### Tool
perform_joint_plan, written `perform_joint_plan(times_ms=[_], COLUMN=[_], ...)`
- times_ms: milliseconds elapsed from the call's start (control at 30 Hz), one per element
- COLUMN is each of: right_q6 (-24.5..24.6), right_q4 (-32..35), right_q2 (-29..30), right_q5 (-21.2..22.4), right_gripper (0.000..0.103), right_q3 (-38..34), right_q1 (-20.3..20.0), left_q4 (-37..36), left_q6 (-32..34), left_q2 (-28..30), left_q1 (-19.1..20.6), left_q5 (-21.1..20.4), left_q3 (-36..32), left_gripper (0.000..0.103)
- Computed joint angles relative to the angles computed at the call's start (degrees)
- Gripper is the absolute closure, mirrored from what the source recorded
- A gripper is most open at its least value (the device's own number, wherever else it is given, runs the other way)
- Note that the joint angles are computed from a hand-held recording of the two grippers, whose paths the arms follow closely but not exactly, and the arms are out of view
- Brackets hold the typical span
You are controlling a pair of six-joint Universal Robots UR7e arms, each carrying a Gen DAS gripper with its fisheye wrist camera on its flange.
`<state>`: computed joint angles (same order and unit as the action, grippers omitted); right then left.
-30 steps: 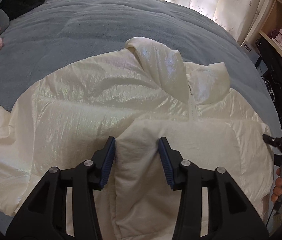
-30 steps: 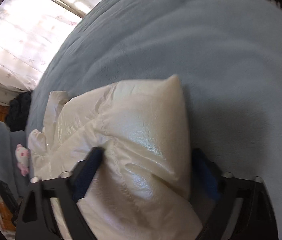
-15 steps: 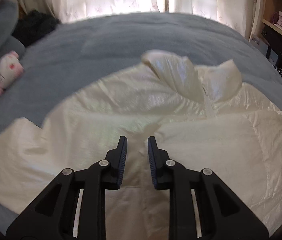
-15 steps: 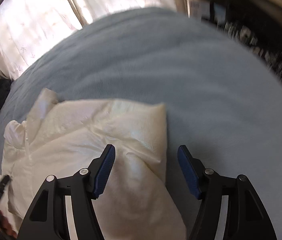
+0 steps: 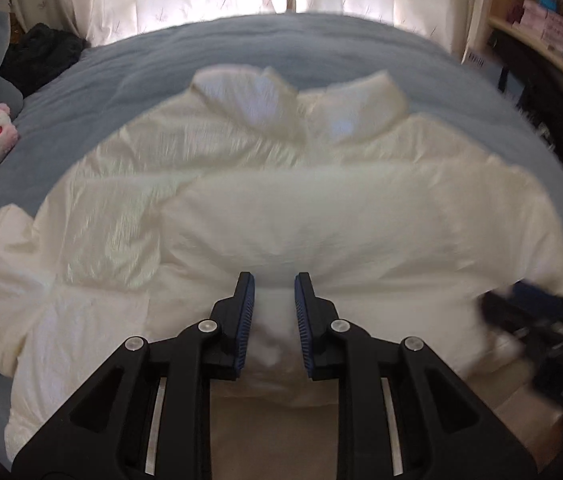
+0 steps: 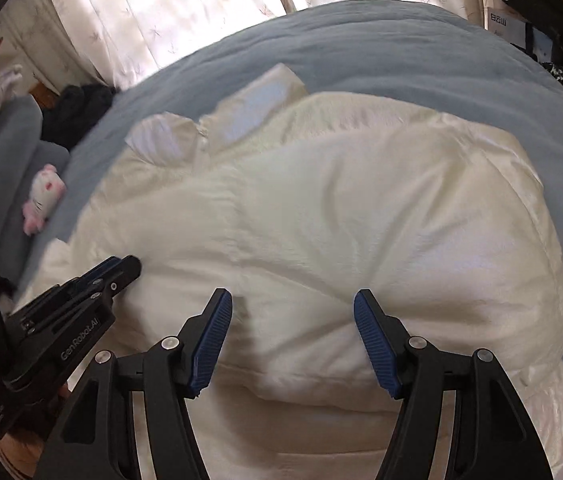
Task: Fold large clothes
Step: 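Open both grippers and lift them off the folded sleeve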
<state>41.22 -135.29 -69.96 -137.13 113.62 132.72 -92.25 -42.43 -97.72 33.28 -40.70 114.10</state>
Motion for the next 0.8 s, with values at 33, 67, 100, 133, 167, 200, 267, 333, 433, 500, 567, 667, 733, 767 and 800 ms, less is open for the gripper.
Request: perform_joint_plan(times_ms=[33,67,100,133,167,200,267,333,433,500,567,667,733,767,800], right_q6=[0.3,1.6,3.3,4.1,6.2,7.3,13.3,16.2,18.7,21.0,23.7,26.7,29.2,29.9,30.2], right_q4=[-0.3,0.9,2.6,3.2,5.6,7.2,13.4,14.6,12.8,14.0,15.5,15.4,16.6,16.6,16.5], right_q2=[-1.2,-3.0,-5.0,-6.0,-8.0,-10.5,-14.1,-16.4,-19.9,-20.4,-20.3,-16.8,-15.0,-13.5,-12.1], right_q5=[-0.8,-2.3,-3.9,-5.0,-6.2,-6.6,-7.0,-5.6,-3.3,-2.9,-2.1,-1.4,-1.4,-1.2,-1.2], right_gripper=[0.040,0.040,0.040,0.040,0.040,0.040,0.040,0.040,0.040,0.040,0.040,0.040,0.039,0.038,0.036], right_q3=[1.4,2.3,3.1,3.6,4.3,5.5,6.1,7.1,9.7,10.0,10.0,8.9,7.7,6.6,5.7], right_q1=[-0.2,-0.4,-0.6,-1.1,-1.3,-2.0,-2.2,-2.4,-0.6,2.4,6.0,11.7,15.7,17.3,18.4], left_q4=[-0.6,-1.3,-1.3,-1.0,-0.6,0.1,3.3,7.3,13.8,20.0,25.4,34.7,42.7,46.7,50.7], left_q6=[0.4,1.0,0.9,0.8,0.7,0.5,-1.1,-3.4,-7.3,-11.8,-15.8,-23.2,-29.6,-32.9,-36.2], left_q2=[-0.7,-1.6,-2.3,-2.8,-3.1,-3.5,-4.2,-5.0,-7.5,-9.0,-10.8,-13.3,-14.1,-14.3,-14.4], left_q1=[0.5,0.9,1.2,1.5,1.7,1.7,1.1,-0.1,-3.4,-6.6,-10.1,-16.6,-21.6,-24.0,-26.5], left_q5=[-0.1,-0.2,-0.1,-0.1,-0.3,-0.6,-0.7,-0.8,-1.1,-1.9,-3.0,-4.4,-5.4,-6.1,-6.8], left_q3=[0.9,1.6,1.8,1.7,1.5,1.2,0.3,-0.7,-2.2,-3.6,-5.0,-7.6,-10.0,-11.2,-12.6], left_gripper=[0.085,0.085,0.085,0.085,0.085,0.085,0.085,0.085,0.085,0.085,0.085,0.083,0.077,0.072,0.070])
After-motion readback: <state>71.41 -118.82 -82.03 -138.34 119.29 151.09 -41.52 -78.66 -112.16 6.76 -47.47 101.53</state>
